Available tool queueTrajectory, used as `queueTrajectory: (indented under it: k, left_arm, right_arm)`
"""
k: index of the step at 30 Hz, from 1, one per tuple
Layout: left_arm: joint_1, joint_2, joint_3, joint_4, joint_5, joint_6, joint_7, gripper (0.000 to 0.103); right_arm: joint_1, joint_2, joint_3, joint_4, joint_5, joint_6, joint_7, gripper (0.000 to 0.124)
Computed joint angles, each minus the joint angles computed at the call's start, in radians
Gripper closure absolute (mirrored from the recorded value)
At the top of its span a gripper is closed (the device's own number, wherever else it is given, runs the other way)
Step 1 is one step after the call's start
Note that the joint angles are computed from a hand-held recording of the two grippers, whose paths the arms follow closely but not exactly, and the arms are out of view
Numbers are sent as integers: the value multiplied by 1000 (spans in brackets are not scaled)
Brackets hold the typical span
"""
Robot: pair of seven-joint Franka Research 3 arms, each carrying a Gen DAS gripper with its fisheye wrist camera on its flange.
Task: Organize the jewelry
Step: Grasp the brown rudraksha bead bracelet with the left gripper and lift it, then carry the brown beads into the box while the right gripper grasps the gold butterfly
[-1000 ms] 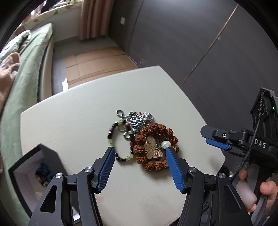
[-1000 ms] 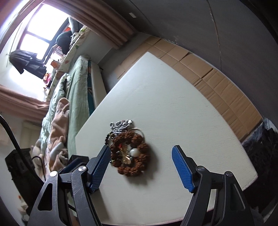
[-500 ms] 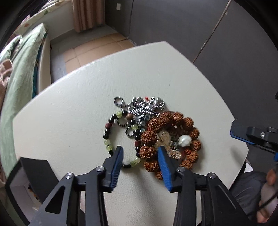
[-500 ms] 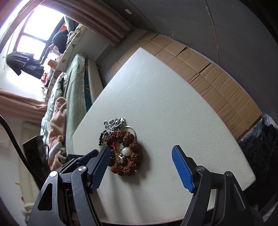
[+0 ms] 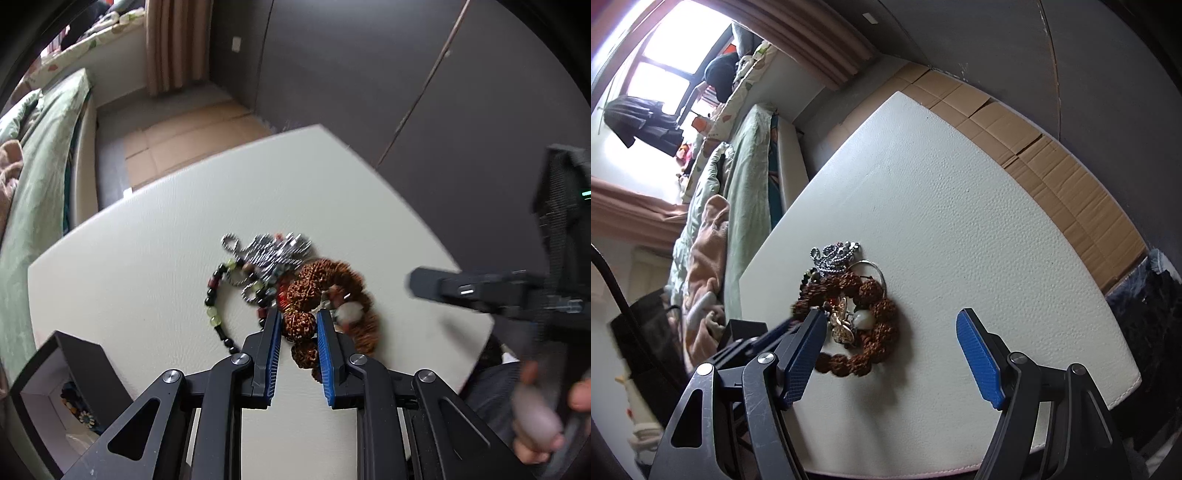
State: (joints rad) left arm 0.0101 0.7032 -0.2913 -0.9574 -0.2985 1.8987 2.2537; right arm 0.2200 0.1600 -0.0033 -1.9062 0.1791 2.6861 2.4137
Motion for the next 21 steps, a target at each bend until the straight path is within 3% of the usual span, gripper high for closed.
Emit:
queueTrajectory:
  k: [13,21]
  left_arm:
    - [59,-11,-41,44,-152,-30,2,83]
    - [74,83,-34,230,-173,-63,-71,83]
  right_arm:
    - [9,14,-1,23,-25,-5,0,51]
    - [25,58,10,93,-44,-23,-77,54]
